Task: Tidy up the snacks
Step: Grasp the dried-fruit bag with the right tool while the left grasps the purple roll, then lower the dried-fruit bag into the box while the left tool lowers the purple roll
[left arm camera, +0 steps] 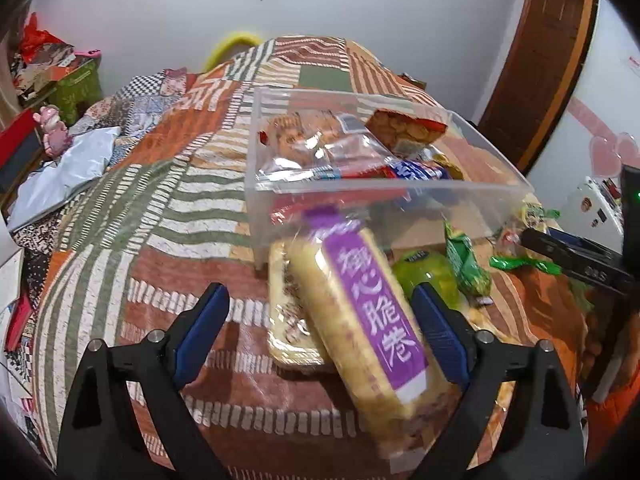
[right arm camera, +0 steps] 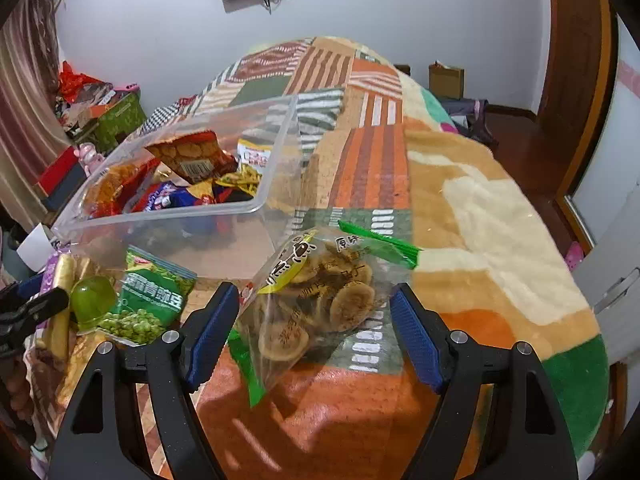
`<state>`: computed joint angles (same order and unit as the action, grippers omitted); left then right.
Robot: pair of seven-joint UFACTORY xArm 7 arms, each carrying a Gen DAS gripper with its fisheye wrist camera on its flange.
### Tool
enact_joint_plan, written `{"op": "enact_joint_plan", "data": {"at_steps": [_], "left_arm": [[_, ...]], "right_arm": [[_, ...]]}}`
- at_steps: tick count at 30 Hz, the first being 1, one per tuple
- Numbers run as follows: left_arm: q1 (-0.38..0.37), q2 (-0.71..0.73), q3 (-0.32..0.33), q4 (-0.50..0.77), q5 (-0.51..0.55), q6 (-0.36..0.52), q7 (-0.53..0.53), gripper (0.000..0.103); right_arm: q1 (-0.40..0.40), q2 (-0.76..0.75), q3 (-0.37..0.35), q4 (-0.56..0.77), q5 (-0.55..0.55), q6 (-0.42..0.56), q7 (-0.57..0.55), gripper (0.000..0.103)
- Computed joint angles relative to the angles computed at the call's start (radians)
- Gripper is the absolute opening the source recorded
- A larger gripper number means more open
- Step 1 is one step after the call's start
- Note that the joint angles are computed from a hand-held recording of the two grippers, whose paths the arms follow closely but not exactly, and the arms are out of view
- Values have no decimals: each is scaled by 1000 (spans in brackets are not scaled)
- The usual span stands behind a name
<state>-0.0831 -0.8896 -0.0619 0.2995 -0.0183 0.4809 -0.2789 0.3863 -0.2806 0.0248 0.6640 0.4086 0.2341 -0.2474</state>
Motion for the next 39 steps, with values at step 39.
{"op": "enact_joint_plan", "data": {"at_steps": [39], "left_arm": [[-44, -172, -13, -9, 0, 20, -4, 43]], "right_arm": [[81, -142, -75, -71, 134, -44, -107, 48]]}}
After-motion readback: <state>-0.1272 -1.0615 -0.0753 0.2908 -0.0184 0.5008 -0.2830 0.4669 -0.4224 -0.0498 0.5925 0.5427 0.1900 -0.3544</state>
